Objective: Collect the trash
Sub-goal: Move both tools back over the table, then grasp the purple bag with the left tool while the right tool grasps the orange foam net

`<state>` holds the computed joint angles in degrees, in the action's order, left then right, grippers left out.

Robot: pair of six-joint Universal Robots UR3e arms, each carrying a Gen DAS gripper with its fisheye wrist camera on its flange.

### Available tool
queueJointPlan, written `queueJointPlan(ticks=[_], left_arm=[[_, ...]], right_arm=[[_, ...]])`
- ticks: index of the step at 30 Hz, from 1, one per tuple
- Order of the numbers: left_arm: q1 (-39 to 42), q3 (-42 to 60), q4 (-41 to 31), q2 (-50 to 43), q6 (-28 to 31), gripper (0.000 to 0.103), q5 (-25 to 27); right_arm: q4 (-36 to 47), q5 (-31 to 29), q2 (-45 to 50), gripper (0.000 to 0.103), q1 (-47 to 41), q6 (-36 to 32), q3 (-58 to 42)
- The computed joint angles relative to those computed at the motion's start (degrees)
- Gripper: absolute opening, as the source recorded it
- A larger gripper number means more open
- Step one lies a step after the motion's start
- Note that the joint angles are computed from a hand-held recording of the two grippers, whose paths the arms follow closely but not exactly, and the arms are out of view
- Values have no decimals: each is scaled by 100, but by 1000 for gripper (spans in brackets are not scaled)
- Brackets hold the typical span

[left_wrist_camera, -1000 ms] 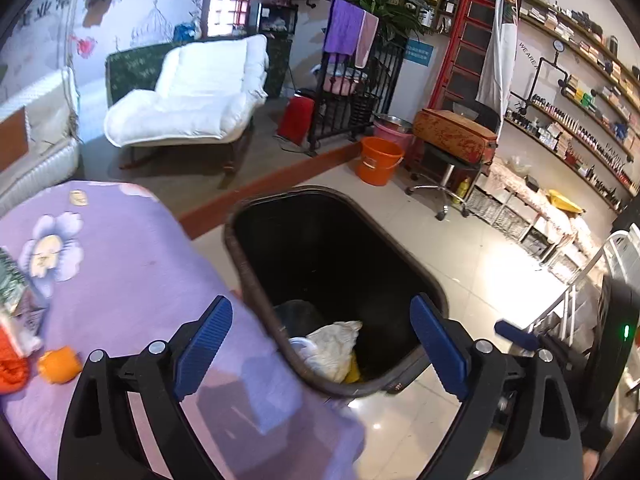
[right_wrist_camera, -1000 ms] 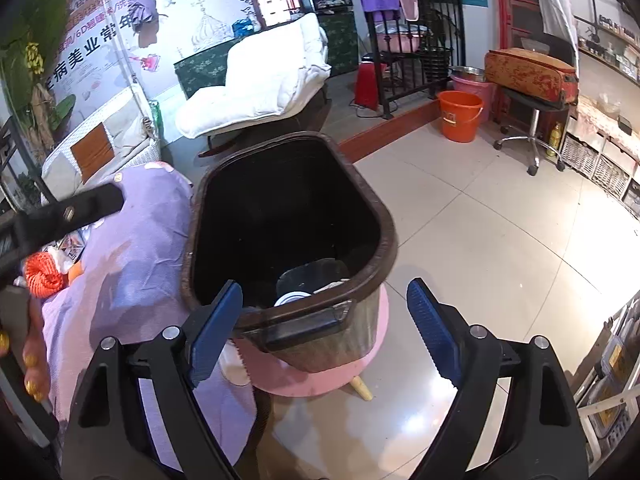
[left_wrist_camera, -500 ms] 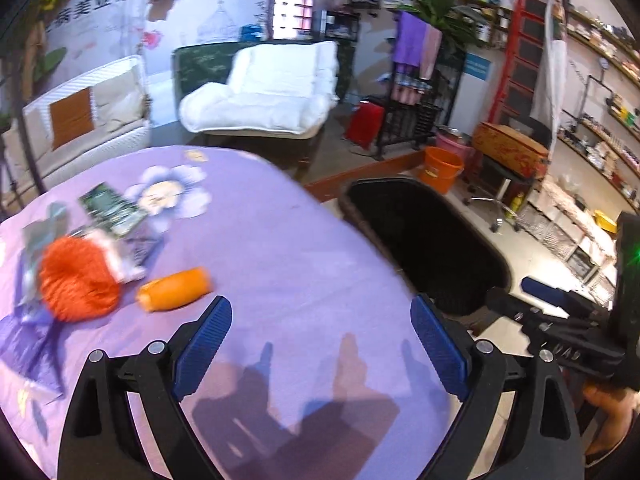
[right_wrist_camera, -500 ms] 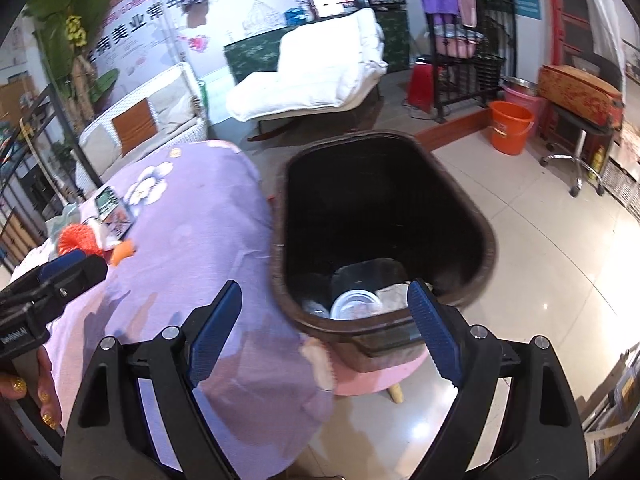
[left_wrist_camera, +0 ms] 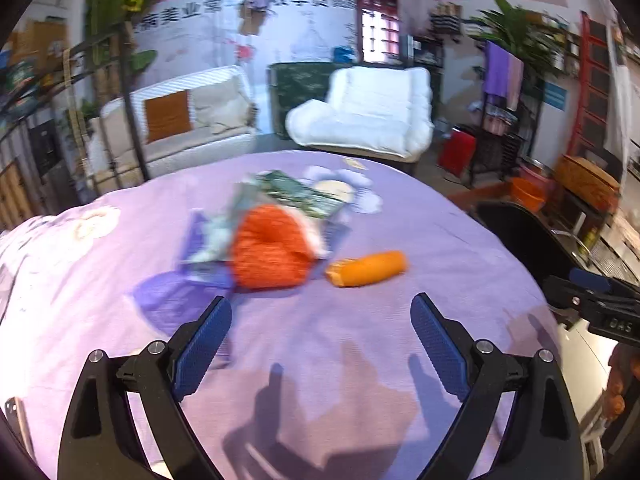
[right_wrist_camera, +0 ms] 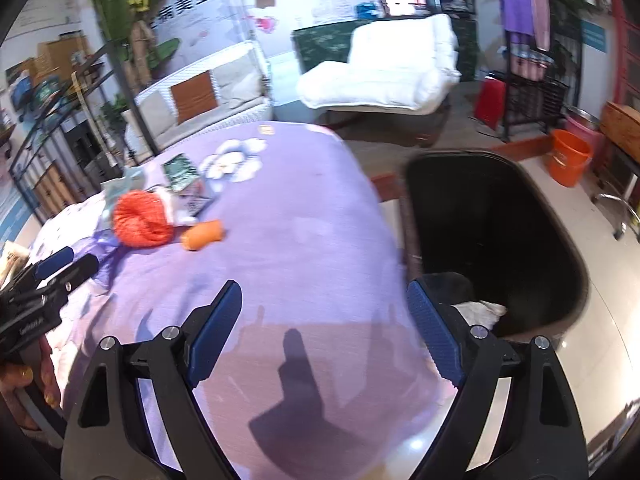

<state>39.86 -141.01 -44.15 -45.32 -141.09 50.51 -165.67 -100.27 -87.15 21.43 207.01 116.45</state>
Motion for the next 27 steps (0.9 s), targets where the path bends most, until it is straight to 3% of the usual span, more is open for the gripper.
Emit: queueJointPlan(ticks=[4,9,17,20,22,23,27], left_arm=[[998,132,-500,47,429,90,-317],[1189,427,-392,-879,726,90,-112],[427,905,1073,-2756,511,90,630],[290,1065,944,-3012,547,64,780],[358,1001,892,-2936,507,57,709],[425,968,841,-2854,515,47,654],[855,776,448,-2322,592,38,329]], right_arm=[[135,26,466,84,294,-83,-620],[381,-3,968,84,631,-155,-1395],[846,27,1566,84,977,-221,-2461],[1014,38,1806,84,1071,-260,-2876],[1125,77,2004,84,1124,-293,-3216],[1169,111,2087,84,1141,-312,-3366],[1374,213,2566,84,1250,-395,-4188]])
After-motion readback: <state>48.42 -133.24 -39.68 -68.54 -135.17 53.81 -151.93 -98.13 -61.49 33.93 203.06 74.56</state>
